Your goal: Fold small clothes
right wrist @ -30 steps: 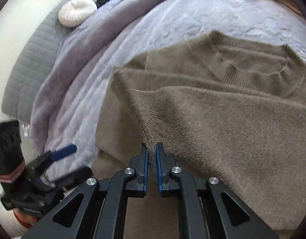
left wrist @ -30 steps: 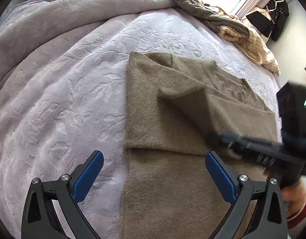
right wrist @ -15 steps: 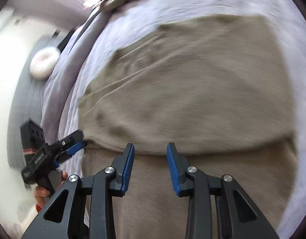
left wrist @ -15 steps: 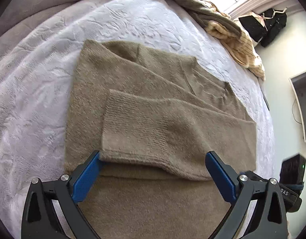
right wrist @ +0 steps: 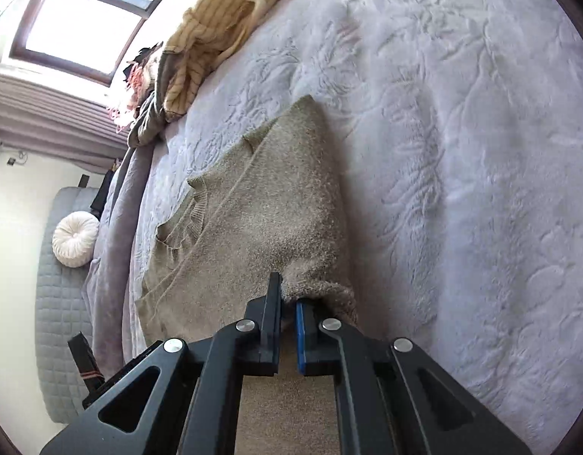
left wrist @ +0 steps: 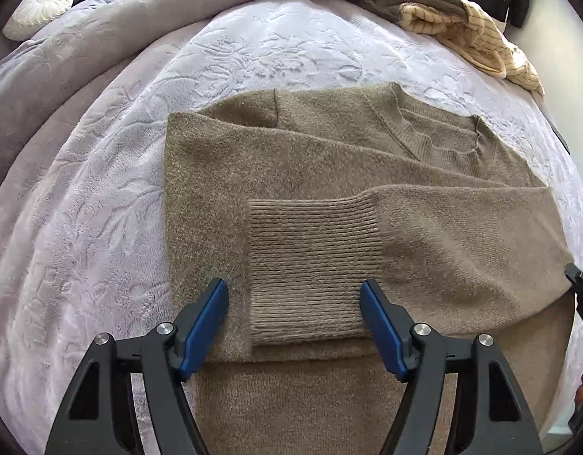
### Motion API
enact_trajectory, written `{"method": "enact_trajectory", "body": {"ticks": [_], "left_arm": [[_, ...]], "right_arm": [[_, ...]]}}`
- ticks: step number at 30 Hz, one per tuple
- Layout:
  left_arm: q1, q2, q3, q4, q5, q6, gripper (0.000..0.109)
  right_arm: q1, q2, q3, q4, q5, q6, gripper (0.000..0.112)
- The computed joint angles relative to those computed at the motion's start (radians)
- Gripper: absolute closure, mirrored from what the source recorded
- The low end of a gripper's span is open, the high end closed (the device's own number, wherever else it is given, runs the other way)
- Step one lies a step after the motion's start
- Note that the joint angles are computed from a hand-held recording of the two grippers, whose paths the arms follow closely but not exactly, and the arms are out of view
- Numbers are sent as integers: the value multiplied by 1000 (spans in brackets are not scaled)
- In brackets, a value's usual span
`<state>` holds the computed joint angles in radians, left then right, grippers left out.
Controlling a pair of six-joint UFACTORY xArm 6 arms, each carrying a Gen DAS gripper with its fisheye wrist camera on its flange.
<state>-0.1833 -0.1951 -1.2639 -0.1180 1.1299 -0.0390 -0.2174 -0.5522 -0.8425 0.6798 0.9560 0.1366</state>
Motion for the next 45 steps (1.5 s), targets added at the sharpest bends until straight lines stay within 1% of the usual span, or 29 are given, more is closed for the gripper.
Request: {"method": "enact_trajectory", "body": {"ticks": [1,3,4,5,7,9,13,15,17,19,21,24,26,27,32,33,36,38,39,41,42,43,44,45], "left_arm": [[-3,-2,5,4,-1,4,35],[-8,-10,19,14,-14,8,35],[-7,-11,19,13,-14,9,35],[-4,-10,13,9,-8,11,35],[-2,-11,9,13,-5,10,35],[2,-29,20,43,-6,5,35],[17,-47,27,109,10,-8,35],[34,-50,29,94,27,4,35],[56,-51,31,57,44,16,35],[58,-52,36,54,51,14,35],[52,-65,48,63,57,14,35],[44,-93,70,79,91,19,35],[44,-118,92,87,119,19,33],[45,-131,104,90,130,17,29],[51,-184,131,94,170,15,29],[54,-192,132,93,175,16,29],[55,-205,129,93,178,9,29],[52,-203,120,93,182,5,29],[52,-204,118,93,182,5,29],[47,-201,110,96,183,1,29],[53,-208,111,94,187,9,29],[49,-201,103,94,187,6,29],[41,-196,97,96,187,1,29],[36,-196,94,96,188,0,29]], "right_arm": [[-37,0,-2,14,24,-41,106],[-70,19,4,40,54,-82,106],[-88,34,6,53,86,-101,106],[-110,44,7,55,118,-112,105],[-129,33,23,76,141,-109,104],[-124,14,24,50,141,-85,101],[-129,-30,12,-31,198,-53,94],[-125,-46,1,-65,225,-42,89],[-124,-59,-4,-67,243,-36,73],[-122,-72,-3,-35,251,-38,69],[-101,-72,-6,-29,258,-37,69],[-66,-79,-4,-68,255,-18,69],[-59,-84,-1,-88,268,-6,69],[-58,-87,0,-93,277,-3,69],[-70,-105,-8,-132,299,1,69],[-73,-109,-10,-147,291,8,69],[-92,-104,-13,-170,221,15,69],[-116,-64,-21,-150,186,-1,69],[-130,-35,-29,-129,185,-14,69],[-171,29,-39,-37,219,-71,69],[-187,53,-39,-5,239,-86,71],[-205,68,-33,32,254,-93,88],[-217,73,-30,56,261,-96,93],[-224,75,-33,66,269,-100,94]]}}
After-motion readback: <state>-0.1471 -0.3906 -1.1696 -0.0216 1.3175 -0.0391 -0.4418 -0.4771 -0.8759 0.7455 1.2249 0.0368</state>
